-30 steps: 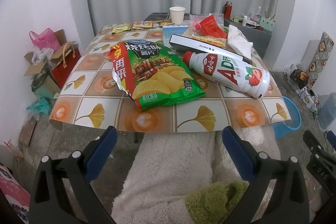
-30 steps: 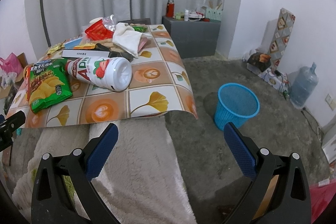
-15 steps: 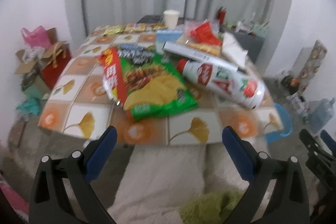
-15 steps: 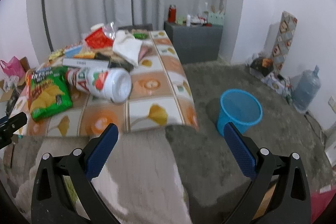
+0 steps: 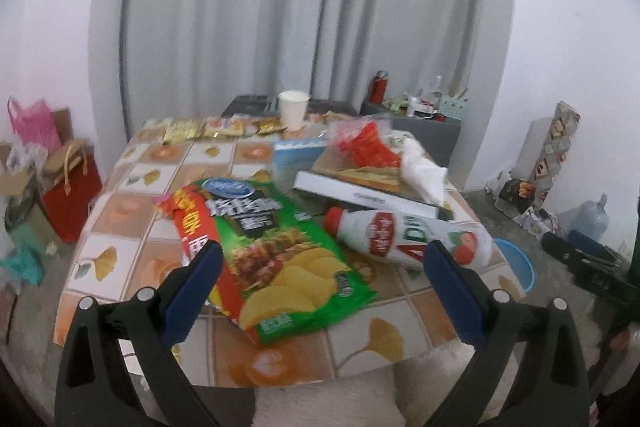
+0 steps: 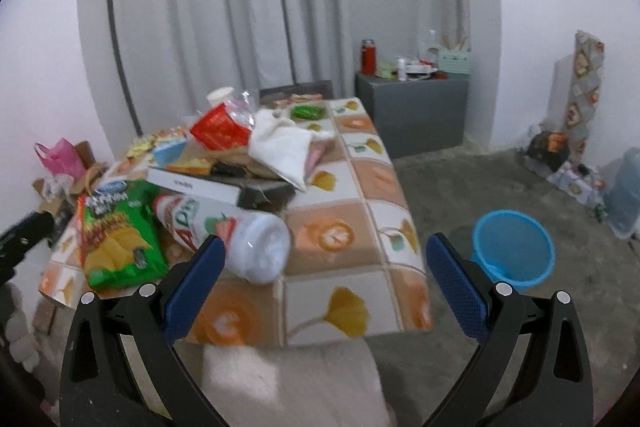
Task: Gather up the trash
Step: 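Reach the left gripper to the red wrapper while the right gripper reaches the white tissue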
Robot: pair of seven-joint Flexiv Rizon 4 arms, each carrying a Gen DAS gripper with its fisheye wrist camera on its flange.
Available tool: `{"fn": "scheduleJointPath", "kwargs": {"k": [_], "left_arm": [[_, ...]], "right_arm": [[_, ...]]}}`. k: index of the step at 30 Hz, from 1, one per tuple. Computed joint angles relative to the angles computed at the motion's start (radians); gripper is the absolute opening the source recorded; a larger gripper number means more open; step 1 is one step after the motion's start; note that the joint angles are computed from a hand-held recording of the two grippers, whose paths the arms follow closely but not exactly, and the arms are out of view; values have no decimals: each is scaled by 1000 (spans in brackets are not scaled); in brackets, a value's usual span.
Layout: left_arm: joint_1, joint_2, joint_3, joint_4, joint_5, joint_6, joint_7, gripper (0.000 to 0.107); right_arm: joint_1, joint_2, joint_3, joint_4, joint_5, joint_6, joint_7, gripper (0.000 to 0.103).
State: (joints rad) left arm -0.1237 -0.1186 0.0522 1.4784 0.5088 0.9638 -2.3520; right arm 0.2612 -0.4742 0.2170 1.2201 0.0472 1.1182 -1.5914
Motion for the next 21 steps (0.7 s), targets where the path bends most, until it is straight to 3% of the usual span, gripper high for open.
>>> {"fn": "scheduleJointPath", "kwargs": {"k": [5, 12, 18, 21], "left_arm": [[52, 10, 20, 64, -135, 6, -38, 97], [104, 9, 24, 157, -298, 91, -26, 86], [109, 17, 37, 166, -252, 104, -44, 82], [122, 15, 33, 163, -261, 164, 13, 80]], "right_arm": [[-21, -42, 104, -99, 104, -87, -173, 90], [35, -131, 88, -290, 134, -287, -294, 77], [82, -218, 30, -478, 104, -463, -314, 71], [96, -278, 11, -611, 105, -538, -295, 68]]}}
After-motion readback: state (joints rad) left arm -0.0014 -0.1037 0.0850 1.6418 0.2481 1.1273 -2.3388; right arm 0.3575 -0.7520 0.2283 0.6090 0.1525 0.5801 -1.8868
